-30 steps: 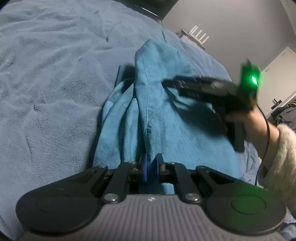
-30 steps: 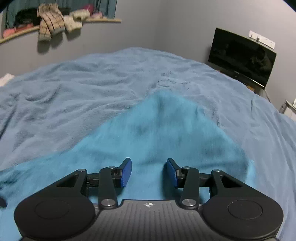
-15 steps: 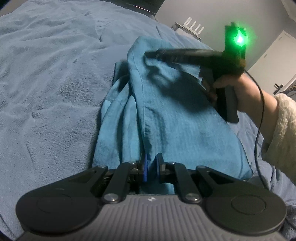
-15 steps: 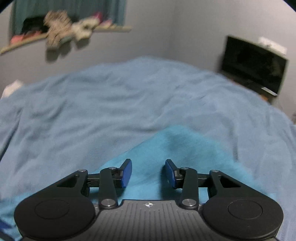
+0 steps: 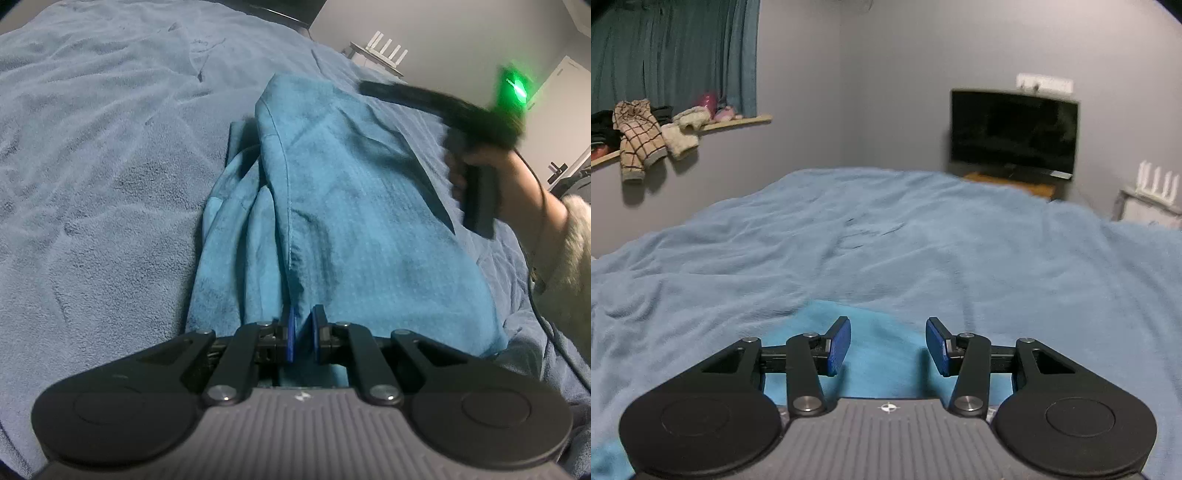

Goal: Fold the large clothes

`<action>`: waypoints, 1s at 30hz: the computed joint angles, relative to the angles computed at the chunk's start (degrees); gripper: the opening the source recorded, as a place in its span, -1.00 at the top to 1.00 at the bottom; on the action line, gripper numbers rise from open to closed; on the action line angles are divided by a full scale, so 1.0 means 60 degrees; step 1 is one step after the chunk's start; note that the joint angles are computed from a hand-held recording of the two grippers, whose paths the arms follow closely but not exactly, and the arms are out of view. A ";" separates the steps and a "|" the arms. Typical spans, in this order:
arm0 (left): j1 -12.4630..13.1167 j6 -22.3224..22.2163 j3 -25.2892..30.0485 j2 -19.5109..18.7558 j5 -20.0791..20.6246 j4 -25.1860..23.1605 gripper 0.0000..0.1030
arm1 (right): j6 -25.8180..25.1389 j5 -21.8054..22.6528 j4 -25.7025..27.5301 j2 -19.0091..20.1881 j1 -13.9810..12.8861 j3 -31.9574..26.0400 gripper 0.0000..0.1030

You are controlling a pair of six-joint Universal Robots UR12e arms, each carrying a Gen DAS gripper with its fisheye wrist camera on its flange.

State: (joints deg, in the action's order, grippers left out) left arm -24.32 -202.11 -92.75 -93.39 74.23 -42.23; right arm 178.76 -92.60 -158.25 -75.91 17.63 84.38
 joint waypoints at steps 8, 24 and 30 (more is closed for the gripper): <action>-0.0091 0.0292 0.0214 -0.0062 0.0281 -0.0379 0.91 | -0.1736 0.1013 0.0375 -0.1176 -0.0456 0.1539 0.07; 0.0035 0.0406 0.0241 -0.0177 -0.0029 -0.0637 0.91 | 0.1254 0.0964 -0.0707 -0.0310 -0.1066 0.1102 -0.24; 0.0058 0.0423 0.0241 -0.0157 -0.0058 -0.0673 0.91 | 0.3538 0.3511 0.0230 -0.1124 -0.2155 0.1952 -0.80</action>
